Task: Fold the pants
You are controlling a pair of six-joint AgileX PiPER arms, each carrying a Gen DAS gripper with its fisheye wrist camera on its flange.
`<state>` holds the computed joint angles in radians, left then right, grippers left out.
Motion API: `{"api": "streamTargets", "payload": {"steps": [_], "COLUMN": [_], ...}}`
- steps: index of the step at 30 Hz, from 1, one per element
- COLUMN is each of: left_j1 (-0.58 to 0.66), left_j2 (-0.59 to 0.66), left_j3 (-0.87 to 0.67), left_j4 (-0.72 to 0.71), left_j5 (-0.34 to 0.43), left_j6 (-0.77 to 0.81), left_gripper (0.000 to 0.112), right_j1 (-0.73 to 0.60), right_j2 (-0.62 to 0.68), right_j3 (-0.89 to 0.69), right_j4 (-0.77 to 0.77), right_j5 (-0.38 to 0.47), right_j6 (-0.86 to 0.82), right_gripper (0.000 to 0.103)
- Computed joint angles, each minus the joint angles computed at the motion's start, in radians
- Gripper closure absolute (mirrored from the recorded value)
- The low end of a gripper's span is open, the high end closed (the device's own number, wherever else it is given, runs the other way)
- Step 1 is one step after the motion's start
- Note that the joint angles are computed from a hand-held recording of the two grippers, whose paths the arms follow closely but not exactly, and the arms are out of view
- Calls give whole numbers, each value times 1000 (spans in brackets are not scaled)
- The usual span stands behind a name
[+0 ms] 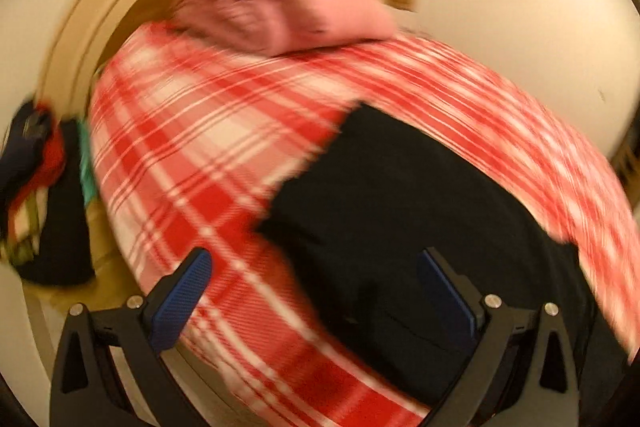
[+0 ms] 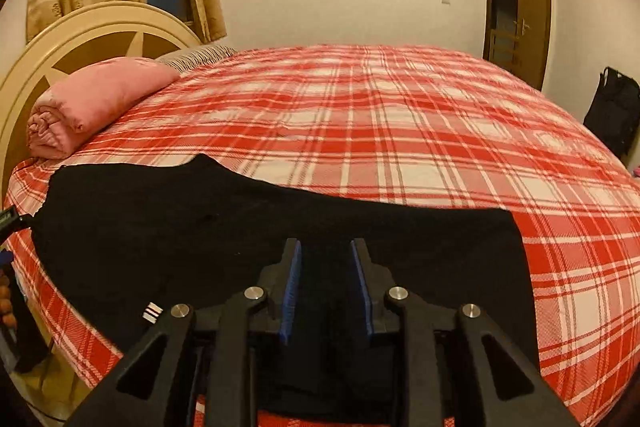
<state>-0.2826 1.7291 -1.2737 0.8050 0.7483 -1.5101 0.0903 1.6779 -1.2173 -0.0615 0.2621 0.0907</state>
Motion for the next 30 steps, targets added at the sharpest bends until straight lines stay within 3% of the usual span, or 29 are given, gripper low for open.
{"api": "streamTargets", "payload": {"steps": [1,3,4,5,11,15,20,21,22,26,30], "left_j1": [25,82,99,116,117,149,146,148,147,142,152], "left_j2": [-12,-25,-20,-17,48,102,119,115,107,94,60], "left_j3": [26,68,71,80,20,-24,-45,-38,-22,10,78], "left_j4": [-6,-49,-74,-99,-169,-337,-290,-276,-238,-143,-72], "left_j5": [-30,-119,-152,-190,-230,-285,-288,-309,-333,-343,-410], "left_j6": [-34,-64,-58,-53,-15,117,51,35,-3,-99,-172], "left_gripper": [9,9,9,9,9,9,10,16,30,50,65], "right_j1": [4,6,4,4,-7,-14,-15,-16,-16,-18,-32], "right_j2": [-5,-11,-15,-19,-27,-40,-53,-53,-52,-53,-53], "right_j3": [6,12,17,24,26,33,43,41,40,42,38], "right_j4": [-33,-69,-78,-94,-64,-33,-47,-39,-35,-33,-1], "right_j5": [-9,-18,-23,-32,-25,-23,-33,-31,-30,-25,-15], "right_j6": [32,72,85,107,95,66,84,78,75,78,64], "right_gripper": [75,62,46,38,38,38,38,38,38,38,38]}}
